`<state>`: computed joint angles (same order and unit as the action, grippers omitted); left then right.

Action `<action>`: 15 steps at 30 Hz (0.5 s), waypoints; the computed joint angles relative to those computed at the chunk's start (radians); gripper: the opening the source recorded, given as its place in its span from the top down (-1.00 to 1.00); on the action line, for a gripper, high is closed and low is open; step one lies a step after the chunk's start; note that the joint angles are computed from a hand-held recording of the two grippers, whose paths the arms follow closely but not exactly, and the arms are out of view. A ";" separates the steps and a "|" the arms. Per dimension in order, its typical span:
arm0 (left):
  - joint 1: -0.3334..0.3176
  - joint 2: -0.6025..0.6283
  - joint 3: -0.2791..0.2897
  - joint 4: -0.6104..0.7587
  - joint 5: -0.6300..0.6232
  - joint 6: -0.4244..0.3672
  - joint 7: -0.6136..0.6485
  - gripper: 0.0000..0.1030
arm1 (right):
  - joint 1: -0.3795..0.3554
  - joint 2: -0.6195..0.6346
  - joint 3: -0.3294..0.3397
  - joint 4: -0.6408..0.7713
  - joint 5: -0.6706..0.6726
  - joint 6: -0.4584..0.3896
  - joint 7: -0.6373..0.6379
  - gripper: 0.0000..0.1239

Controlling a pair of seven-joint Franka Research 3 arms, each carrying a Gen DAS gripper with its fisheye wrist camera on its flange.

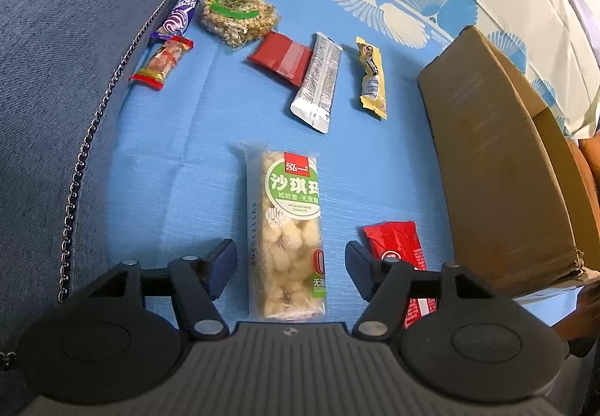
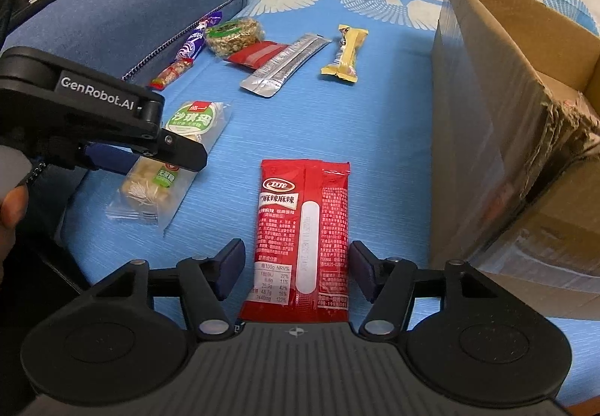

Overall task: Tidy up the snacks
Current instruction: 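Raise the sachima pack with the left gripper while the right gripper raises the red pack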

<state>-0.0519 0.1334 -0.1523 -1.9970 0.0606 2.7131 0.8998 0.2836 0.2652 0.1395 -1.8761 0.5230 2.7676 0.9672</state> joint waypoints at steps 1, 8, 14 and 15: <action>-0.001 0.000 0.001 0.000 0.003 0.000 -0.002 -0.35 | -0.002 -0.001 0.002 -0.002 0.004 0.001 -0.004 -0.02; -0.008 0.004 0.004 0.010 0.041 -0.014 -0.022 -0.31 | -0.005 -0.010 0.012 -0.025 0.022 0.036 -0.047 0.17; -0.015 0.003 0.007 0.016 0.087 -0.027 -0.052 0.15 | -0.024 -0.022 0.032 -0.032 0.107 0.035 -0.121 0.25; -0.012 0.000 0.006 0.010 0.080 -0.019 -0.045 0.15 | -0.027 -0.027 0.037 -0.036 0.128 0.042 -0.142 0.25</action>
<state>-0.0642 0.1339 -0.1466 -1.9866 0.1408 2.6939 0.8547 0.2563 0.2381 0.1768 -1.9125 0.6506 2.8092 0.8248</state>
